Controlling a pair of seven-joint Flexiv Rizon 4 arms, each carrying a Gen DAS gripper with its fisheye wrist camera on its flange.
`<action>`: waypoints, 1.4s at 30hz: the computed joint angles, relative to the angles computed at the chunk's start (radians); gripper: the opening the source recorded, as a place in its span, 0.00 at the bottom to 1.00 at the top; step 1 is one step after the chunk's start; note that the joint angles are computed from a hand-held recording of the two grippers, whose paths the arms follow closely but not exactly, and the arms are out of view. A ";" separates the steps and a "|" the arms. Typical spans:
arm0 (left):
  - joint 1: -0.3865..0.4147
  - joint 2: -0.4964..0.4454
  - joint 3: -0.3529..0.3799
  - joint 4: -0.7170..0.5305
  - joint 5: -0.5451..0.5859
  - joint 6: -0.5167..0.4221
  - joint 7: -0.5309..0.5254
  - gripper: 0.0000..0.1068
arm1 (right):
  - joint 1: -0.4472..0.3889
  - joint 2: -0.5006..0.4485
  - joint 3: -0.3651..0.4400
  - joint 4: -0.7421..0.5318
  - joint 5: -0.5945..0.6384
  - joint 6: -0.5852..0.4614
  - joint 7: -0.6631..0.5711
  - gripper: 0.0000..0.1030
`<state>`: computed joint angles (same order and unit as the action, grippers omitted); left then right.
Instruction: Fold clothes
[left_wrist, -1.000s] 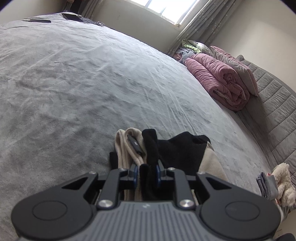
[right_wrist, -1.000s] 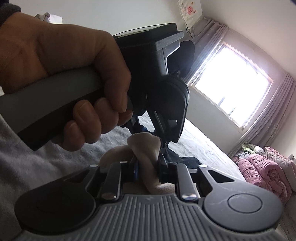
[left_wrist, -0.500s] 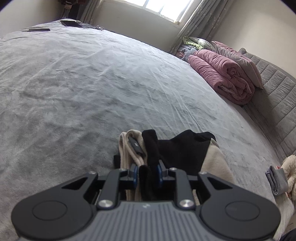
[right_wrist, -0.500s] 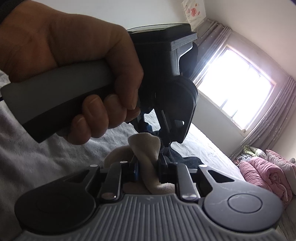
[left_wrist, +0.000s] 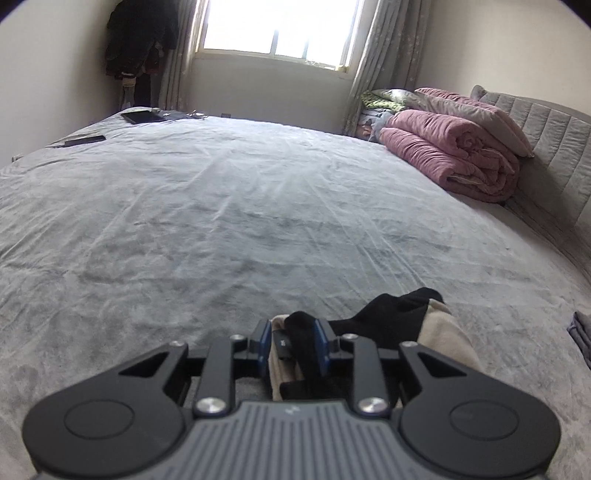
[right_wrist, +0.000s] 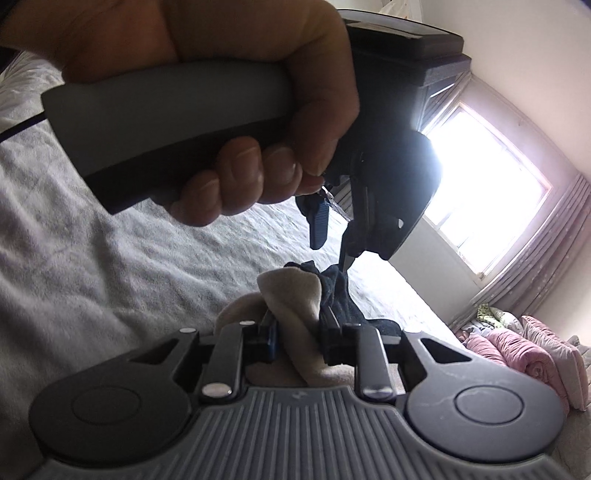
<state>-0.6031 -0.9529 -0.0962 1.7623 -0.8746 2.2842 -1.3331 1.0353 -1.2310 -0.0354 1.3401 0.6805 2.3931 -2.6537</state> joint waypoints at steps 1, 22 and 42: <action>0.031 0.004 -0.019 0.013 0.078 0.011 -0.033 0.22 | -0.002 0.001 0.002 0.007 -0.010 0.004 0.003 0.26; -0.025 -0.010 0.068 0.002 0.114 -0.137 -0.002 0.01 | -0.008 0.102 0.064 0.151 0.003 0.003 0.076 0.33; 0.008 -0.034 0.049 0.010 0.205 -0.076 -0.148 0.02 | -0.080 0.296 -0.003 0.370 -0.050 -0.215 0.602 0.12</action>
